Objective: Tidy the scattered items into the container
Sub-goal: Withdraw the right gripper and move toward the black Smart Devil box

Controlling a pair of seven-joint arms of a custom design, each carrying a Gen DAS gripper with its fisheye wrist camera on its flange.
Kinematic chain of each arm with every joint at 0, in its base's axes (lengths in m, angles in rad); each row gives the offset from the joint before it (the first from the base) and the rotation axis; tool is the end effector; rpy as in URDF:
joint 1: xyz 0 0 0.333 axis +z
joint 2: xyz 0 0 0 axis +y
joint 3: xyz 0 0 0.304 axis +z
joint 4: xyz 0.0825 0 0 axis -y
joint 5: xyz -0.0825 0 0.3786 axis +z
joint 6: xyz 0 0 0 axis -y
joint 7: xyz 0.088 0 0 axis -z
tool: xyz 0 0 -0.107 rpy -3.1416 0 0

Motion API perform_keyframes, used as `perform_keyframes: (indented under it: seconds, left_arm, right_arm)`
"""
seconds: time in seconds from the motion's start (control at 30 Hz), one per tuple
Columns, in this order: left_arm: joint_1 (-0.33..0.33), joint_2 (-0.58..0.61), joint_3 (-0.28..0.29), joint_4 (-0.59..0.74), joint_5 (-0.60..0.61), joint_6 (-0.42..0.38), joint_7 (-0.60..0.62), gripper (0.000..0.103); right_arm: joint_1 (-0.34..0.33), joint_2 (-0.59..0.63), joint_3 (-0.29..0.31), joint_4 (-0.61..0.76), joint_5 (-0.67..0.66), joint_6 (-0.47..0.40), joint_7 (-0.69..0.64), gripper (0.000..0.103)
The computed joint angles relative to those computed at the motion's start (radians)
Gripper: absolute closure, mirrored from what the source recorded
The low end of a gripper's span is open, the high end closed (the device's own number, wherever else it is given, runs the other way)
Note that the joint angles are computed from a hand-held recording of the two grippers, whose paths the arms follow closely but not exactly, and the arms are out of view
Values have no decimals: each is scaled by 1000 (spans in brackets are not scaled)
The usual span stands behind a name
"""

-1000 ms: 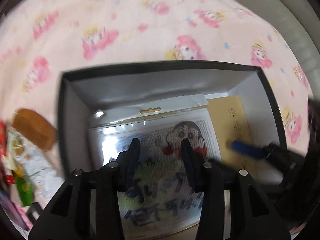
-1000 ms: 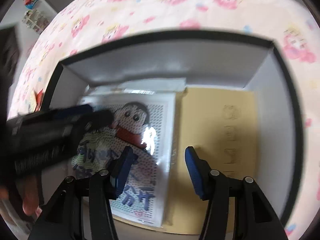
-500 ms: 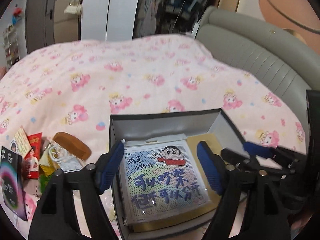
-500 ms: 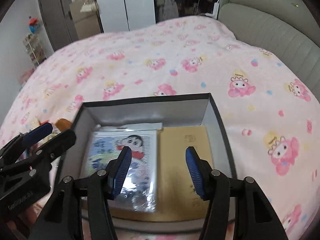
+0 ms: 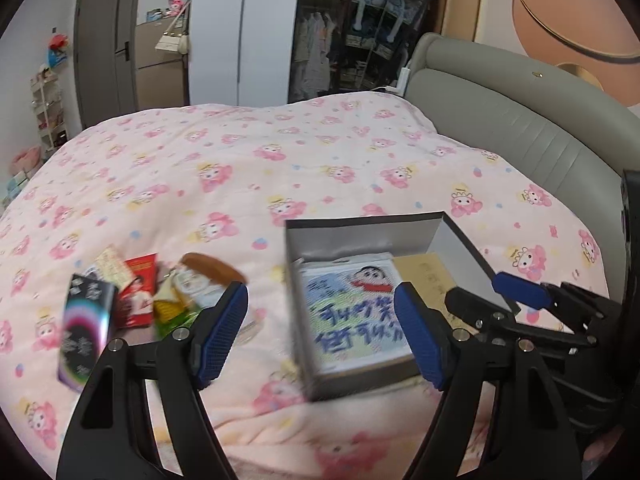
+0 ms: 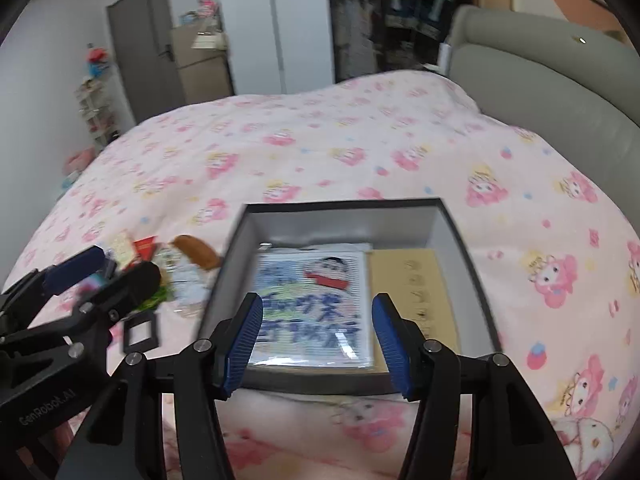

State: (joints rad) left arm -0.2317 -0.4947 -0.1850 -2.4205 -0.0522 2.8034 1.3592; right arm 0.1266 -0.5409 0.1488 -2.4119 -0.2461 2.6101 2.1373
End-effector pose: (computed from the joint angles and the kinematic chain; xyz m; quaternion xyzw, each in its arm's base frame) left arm 0.4100 -0.1918 0.5808 -0.5797 0.6968 -0.3639 0.2146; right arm 0.4182 0.1337 0.5792 -0.6154 0.6924 -0.2515 0.2804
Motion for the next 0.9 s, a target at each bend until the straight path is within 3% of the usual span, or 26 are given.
perform_keyframes:
  seconds: [0.23,0.37,0.43,0.6,0.9]
  left_arm:
    - [50,-151,70,-111,-11,-49,11,26]
    - [77,-199,141,-161,-52,-71,44,27]
    - [121,-212,155,-185,-57,-80,46,27]
    - [199,-171,217,-199,-97,-100,71,27]
    - [310,-12,283,-174,-177,-90,131,27]
  right_arm:
    - [98,100,27,106,35,18,-68,51]
    - [240,225,-49,202,240,13,-227,52]
    - [282,311,-61,276,326,-4,-321,52]
    - [307,521,-33,484,442,-86,-470,52]
    - [309,867,6,876,416,-310,-531,52]
